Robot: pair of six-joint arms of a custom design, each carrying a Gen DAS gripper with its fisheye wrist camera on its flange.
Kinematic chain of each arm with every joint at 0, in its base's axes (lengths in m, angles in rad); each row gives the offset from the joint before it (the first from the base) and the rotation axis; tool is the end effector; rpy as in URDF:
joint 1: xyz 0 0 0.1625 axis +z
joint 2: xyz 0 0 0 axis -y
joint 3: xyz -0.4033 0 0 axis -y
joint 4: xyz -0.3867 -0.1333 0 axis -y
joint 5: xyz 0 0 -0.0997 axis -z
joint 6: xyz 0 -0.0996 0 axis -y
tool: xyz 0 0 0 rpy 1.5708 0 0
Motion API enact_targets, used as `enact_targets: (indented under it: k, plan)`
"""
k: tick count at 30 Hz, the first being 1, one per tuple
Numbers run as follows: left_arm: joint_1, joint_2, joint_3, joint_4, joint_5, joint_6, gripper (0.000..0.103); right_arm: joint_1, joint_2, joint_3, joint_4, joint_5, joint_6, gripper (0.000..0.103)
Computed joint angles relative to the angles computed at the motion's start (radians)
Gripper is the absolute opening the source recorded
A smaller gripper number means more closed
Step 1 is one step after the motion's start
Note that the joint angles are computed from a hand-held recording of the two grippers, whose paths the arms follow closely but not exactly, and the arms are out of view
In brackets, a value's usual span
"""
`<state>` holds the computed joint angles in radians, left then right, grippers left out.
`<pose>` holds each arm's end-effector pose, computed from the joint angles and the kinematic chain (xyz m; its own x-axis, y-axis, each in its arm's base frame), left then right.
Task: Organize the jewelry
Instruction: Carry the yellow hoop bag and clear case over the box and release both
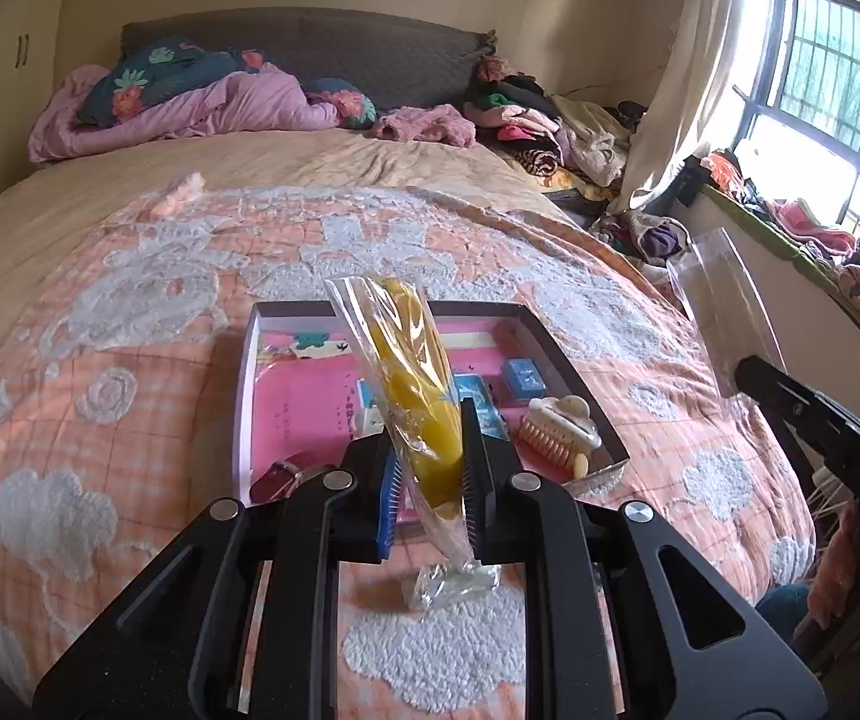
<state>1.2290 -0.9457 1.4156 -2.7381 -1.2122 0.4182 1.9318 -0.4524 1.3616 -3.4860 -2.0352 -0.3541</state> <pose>-0.0818 -0.7320 0.3070 -0.7709 0.3860 -0.5067 0.6237 0.6187 -0.4776 0.3404 -0.6506 0.0702 -0.8444 -0.1379 0.5178 -0.5137 0.4829 -0.7092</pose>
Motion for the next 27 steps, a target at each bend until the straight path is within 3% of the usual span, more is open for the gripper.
enact_targets:
  k: [27]
  plan:
    - [0.021,0.142,-0.157,0.127,0.013,-0.002,0.01,-0.045,0.078,-0.201,0.134,0.022,-0.004,0.011]
